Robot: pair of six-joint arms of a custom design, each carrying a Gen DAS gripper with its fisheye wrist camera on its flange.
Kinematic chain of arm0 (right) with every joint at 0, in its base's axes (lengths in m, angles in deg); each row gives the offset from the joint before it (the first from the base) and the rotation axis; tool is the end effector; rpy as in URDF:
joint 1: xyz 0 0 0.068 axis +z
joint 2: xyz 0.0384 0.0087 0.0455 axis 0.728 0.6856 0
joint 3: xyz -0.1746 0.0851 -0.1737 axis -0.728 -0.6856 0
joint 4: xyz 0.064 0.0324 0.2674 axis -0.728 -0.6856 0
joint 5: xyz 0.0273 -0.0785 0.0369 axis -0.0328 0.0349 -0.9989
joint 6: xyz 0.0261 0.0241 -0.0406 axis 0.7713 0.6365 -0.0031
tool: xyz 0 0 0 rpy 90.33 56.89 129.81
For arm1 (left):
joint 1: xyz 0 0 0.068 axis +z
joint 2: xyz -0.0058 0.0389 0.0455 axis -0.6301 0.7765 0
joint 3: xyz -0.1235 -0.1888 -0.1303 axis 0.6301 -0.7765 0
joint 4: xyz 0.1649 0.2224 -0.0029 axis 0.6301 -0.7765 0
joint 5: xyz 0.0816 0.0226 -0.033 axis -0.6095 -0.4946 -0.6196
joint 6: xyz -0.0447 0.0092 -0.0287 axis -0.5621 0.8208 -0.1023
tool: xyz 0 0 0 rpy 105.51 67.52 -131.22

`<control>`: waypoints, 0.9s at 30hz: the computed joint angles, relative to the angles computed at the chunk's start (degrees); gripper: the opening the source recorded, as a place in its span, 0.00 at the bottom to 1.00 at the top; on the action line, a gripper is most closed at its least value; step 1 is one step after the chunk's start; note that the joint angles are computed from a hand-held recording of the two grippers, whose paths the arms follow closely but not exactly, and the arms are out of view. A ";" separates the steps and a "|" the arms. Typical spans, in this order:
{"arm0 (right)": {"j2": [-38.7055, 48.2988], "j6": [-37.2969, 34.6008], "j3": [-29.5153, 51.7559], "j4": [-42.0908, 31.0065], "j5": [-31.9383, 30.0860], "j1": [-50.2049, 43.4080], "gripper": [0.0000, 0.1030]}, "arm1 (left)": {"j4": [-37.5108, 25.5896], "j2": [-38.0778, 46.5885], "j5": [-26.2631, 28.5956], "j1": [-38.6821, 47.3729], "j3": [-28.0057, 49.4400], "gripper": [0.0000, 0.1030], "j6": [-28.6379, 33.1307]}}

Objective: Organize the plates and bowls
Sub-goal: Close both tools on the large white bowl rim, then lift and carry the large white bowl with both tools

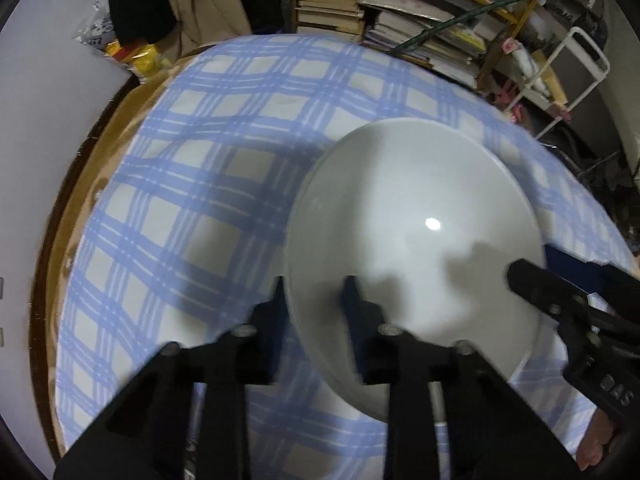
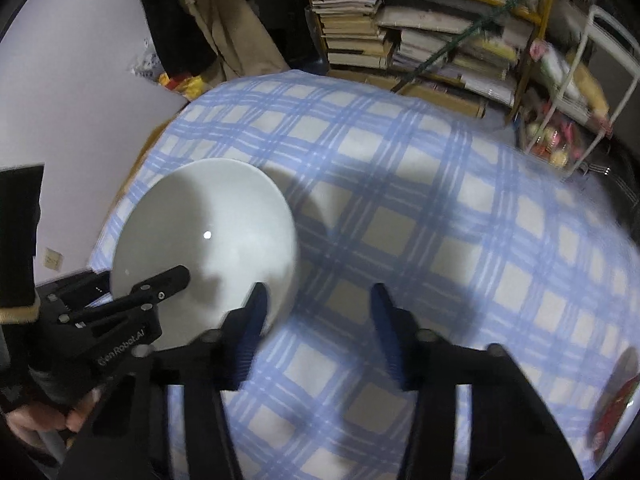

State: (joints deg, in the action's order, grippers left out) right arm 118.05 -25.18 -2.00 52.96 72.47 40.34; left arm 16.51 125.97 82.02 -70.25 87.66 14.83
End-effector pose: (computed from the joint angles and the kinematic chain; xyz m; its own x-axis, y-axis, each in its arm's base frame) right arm 0.2104 -0.0149 0.1021 -0.9267 0.1920 -0.3230 0.1106 0.9609 0.2538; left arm 0.2401 -0.1450 0.0903 -0.9253 0.2595 -0.2764 0.2875 0.9556 -0.0651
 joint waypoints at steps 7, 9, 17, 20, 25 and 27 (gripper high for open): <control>0.16 0.65 -1.77 1.15 -0.92 1.74 0.12 | -1.63 -3.31 -1.67 -2.40 -1.25 0.15 -0.46; -2.10 0.52 -3.12 0.31 0.33 2.39 0.11 | -2.13 -4.65 -1.66 -2.81 -1.73 0.13 -1.52; -15.28 -1.36 -7.10 -8.00 0.84 0.61 0.11 | -5.47 -11.14 -1.62 -6.48 -5.63 0.13 -7.30; -21.30 -3.00 -8.49 -12.57 -0.13 -0.79 0.11 | -6.92 -14.74 -2.12 -8.74 -7.55 0.13 -8.92; -33.50 -6.12 -9.56 -22.35 1.64 -0.75 0.11 | -10.46 -20.79 -3.73 -13.12 -9.29 0.14 -11.39; -36.40 -7.90 -9.49 -25.55 1.14 -2.60 0.11 | -11.50 -21.78 -3.94 -14.50 -9.22 0.14 -12.59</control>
State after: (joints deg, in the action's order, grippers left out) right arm 81.65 -33.08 -11.49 27.41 73.61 37.74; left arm 5.01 104.19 78.08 -84.74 78.45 2.24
